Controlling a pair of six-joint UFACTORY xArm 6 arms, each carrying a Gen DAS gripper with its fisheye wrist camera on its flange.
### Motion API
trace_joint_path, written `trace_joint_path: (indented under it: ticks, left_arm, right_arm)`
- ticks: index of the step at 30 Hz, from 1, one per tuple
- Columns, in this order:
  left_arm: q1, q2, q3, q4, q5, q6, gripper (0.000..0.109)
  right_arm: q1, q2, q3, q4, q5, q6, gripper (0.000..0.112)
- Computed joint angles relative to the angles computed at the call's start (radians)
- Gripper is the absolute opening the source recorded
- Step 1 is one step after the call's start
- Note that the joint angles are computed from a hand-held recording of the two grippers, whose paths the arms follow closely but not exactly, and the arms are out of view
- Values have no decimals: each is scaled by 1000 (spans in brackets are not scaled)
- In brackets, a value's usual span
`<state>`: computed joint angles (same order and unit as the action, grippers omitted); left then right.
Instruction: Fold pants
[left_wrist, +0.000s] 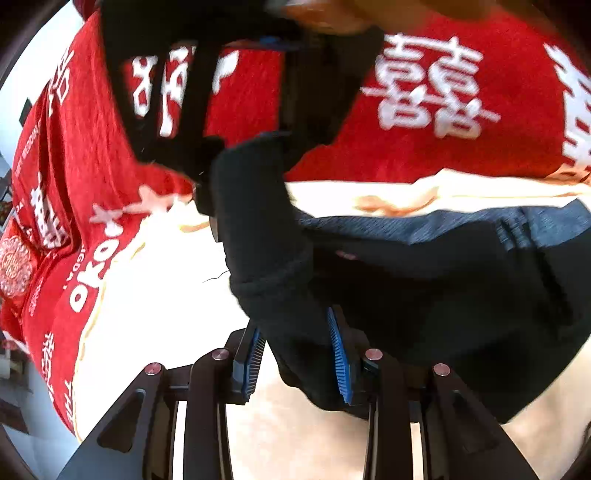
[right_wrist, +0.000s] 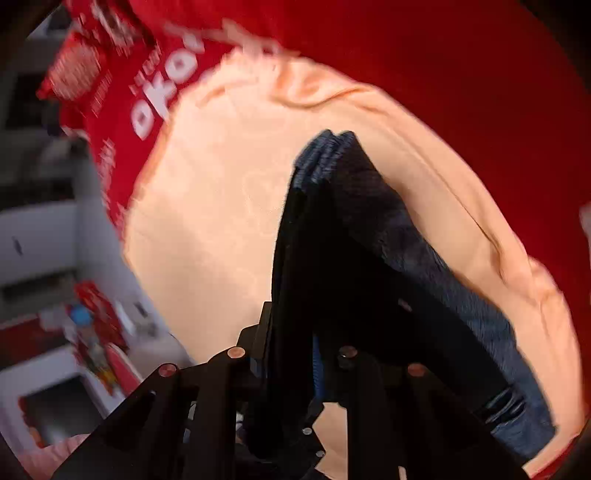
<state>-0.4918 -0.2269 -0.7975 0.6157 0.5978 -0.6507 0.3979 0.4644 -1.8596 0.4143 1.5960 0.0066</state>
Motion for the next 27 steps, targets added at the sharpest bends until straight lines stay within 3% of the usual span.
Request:
trace_joint_path:
  ticks: [4,10,19,24,27]
  left_arm:
    - [-61,-12,-52,-43,13,27,35]
    - [-170,24,-170,-111,27,48,35]
    - [-348,212,-423,-376,30,171,35]
    - [-441,334,-541,-402,66,200,35]
    - [-468,377,-556,-408,74,213,35]
  right_arm:
    - [-106,-236,265,107,-110,-42,17]
    - [-282,-509,501,210,-161,-100,17]
    - [-688,-818,739,293,-73,-236,18]
    - [-932,-868,803,290,18,-332,17]
    - [-1026,-867,839,268,33,-377,17]
